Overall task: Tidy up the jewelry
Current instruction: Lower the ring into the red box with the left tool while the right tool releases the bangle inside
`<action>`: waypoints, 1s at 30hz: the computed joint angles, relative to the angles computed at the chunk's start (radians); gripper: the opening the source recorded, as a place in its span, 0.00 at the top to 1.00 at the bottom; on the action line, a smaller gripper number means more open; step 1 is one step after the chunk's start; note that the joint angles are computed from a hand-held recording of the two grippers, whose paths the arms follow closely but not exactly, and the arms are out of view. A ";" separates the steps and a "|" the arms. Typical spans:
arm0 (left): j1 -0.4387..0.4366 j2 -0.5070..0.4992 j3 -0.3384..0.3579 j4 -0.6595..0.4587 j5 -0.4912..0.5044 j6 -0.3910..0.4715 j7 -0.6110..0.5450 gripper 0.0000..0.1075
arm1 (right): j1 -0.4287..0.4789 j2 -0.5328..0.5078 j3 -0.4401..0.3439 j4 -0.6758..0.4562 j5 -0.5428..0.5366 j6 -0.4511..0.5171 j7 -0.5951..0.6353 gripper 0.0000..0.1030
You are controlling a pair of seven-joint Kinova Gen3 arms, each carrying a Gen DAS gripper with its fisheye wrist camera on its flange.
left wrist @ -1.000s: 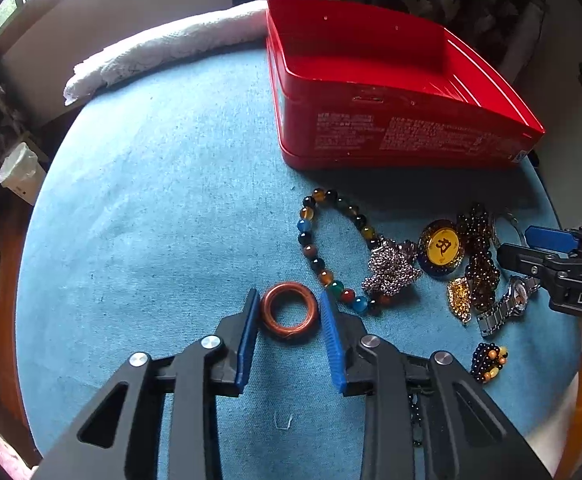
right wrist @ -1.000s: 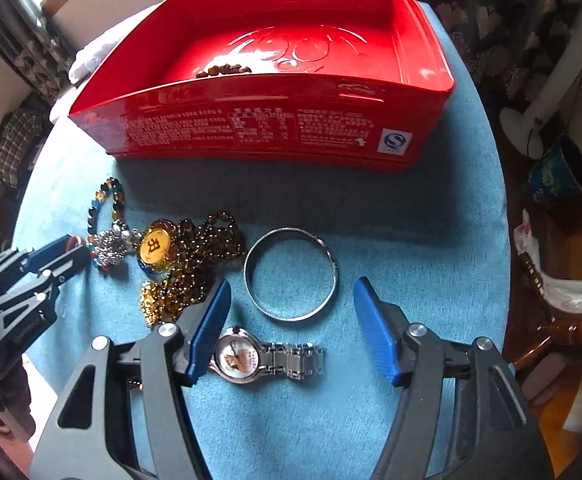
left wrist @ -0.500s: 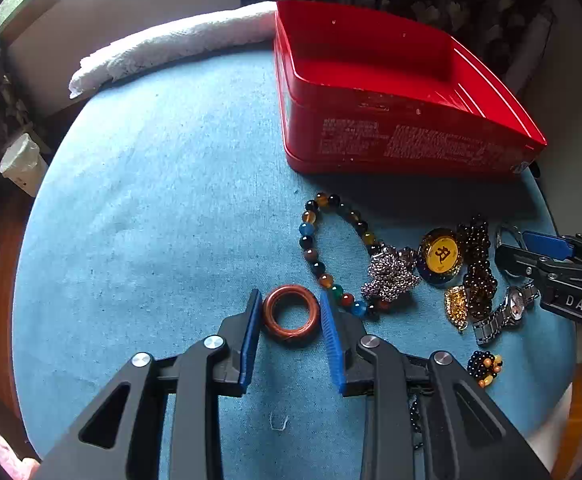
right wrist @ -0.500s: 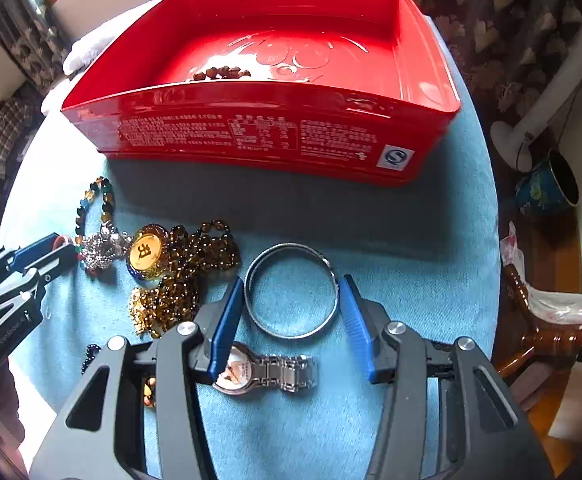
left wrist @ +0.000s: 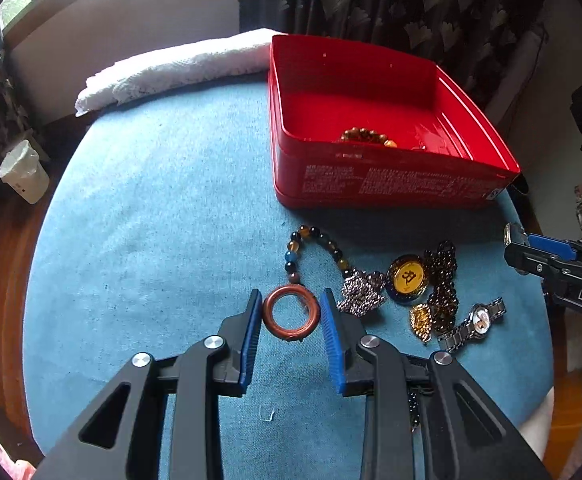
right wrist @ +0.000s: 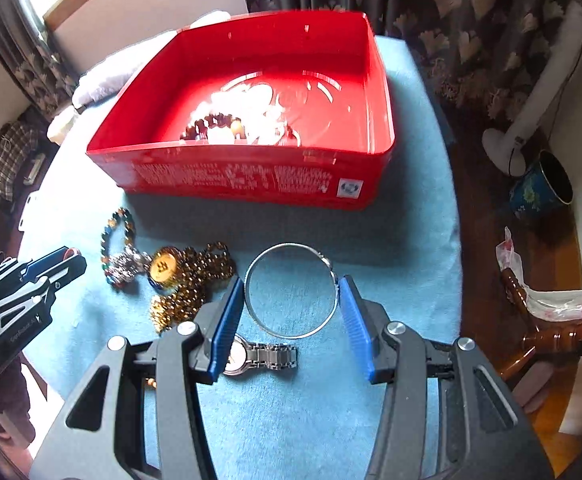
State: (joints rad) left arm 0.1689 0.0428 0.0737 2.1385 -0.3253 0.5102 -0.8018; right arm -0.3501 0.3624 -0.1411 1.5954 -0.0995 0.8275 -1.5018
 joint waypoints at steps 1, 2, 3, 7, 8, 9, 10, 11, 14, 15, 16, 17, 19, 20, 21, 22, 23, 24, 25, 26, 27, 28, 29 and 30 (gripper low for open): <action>-0.002 -0.009 -0.002 -0.004 -0.001 0.000 -0.002 0.73 | 0.015 -0.006 -0.007 -0.009 -0.018 0.003 0.017 0.54; -0.005 -0.018 -0.002 -0.009 -0.001 -0.002 -0.005 0.73 | 0.025 -0.007 -0.010 -0.017 -0.029 0.006 0.031 0.54; -0.010 -0.023 -0.002 -0.018 0.002 -0.004 -0.012 0.73 | 0.031 -0.011 -0.012 -0.025 -0.037 0.007 0.042 0.54; -0.018 -0.024 0.004 -0.075 -0.033 -0.015 -0.007 0.73 | 0.039 -0.013 -0.012 -0.067 -0.050 0.003 0.077 0.54; -0.021 -0.019 0.004 -0.092 -0.038 -0.022 -0.011 0.73 | 0.035 -0.009 -0.010 -0.084 -0.048 0.006 0.077 0.54; -0.023 -0.014 0.002 -0.106 -0.043 -0.031 -0.016 0.73 | 0.032 -0.004 -0.009 -0.097 -0.047 0.007 0.078 0.54; -0.023 -0.004 0.000 -0.125 -0.055 -0.035 -0.014 0.73 | 0.026 0.008 -0.004 -0.122 -0.040 0.010 0.074 0.54; -0.024 0.008 -0.002 -0.146 -0.053 -0.039 -0.024 0.73 | 0.022 0.014 -0.003 -0.137 -0.037 0.015 0.071 0.54; -0.027 0.054 -0.014 -0.198 -0.023 -0.061 -0.076 0.73 | 0.022 0.059 -0.003 -0.201 -0.043 0.040 0.074 0.54; -0.028 0.072 -0.020 -0.216 -0.009 -0.062 -0.094 0.73 | 0.017 0.072 0.000 -0.218 -0.038 0.045 0.072 0.54; -0.036 0.092 -0.018 -0.236 0.019 -0.064 -0.129 0.73 | 0.011 0.088 0.003 -0.236 -0.030 0.049 0.069 0.54; -0.033 0.111 -0.024 -0.251 0.032 -0.064 -0.146 0.73 | 0.004 0.105 0.005 -0.258 -0.023 0.057 0.066 0.54; -0.013 0.150 -0.043 -0.284 0.026 -0.057 -0.155 0.73 | -0.005 0.133 0.007 -0.290 -0.013 0.069 0.064 0.54; -0.009 0.169 -0.049 -0.299 0.031 -0.054 -0.165 0.73 | -0.012 0.147 0.010 -0.304 -0.006 0.074 0.059 0.54; -0.006 0.188 -0.053 -0.314 0.042 -0.048 -0.178 0.73 | -0.022 0.166 0.016 -0.325 0.006 0.083 0.051 0.54; -0.001 0.201 -0.060 -0.321 0.047 -0.044 -0.184 0.73 | -0.029 0.180 0.019 -0.341 0.015 0.090 0.047 0.54; 0.003 0.219 -0.067 -0.333 0.051 -0.038 -0.189 0.73 | -0.031 0.190 0.019 -0.349 0.018 0.092 0.046 0.54; 0.010 0.231 -0.075 -0.341 0.053 -0.033 -0.192 0.73 | -0.033 0.201 0.019 -0.360 0.020 0.098 0.045 0.54; 0.016 0.244 -0.083 -0.349 0.055 -0.029 -0.192 0.73 | -0.036 0.217 0.019 -0.375 0.023 0.106 0.044 0.54; 0.017 0.254 -0.087 -0.354 0.059 -0.028 -0.198 0.73 | -0.039 0.222 0.020 -0.376 0.026 0.106 0.041 0.54; 0.015 0.261 -0.088 -0.357 0.066 -0.028 -0.208 0.73 | -0.043 0.229 0.021 -0.381 0.030 0.109 0.040 0.54; 0.011 0.269 -0.088 -0.362 0.076 -0.026 -0.218 0.73 | -0.047 0.239 0.022 -0.388 0.035 0.114 0.038 0.54; 0.005 0.275 -0.086 -0.366 0.089 -0.025 -0.230 0.73 | -0.049 0.243 0.023 -0.392 0.037 0.117 0.037 0.54; -0.001 0.280 -0.085 -0.368 0.101 -0.026 -0.242 0.72 | -0.050 0.247 0.022 -0.394 0.038 0.118 0.035 0.53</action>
State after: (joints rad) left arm 0.1682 0.3227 -0.0110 1.7707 -0.2241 0.4841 -1.0435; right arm -0.3997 0.6096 -0.1187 1.2012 -0.0618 0.9455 -1.4664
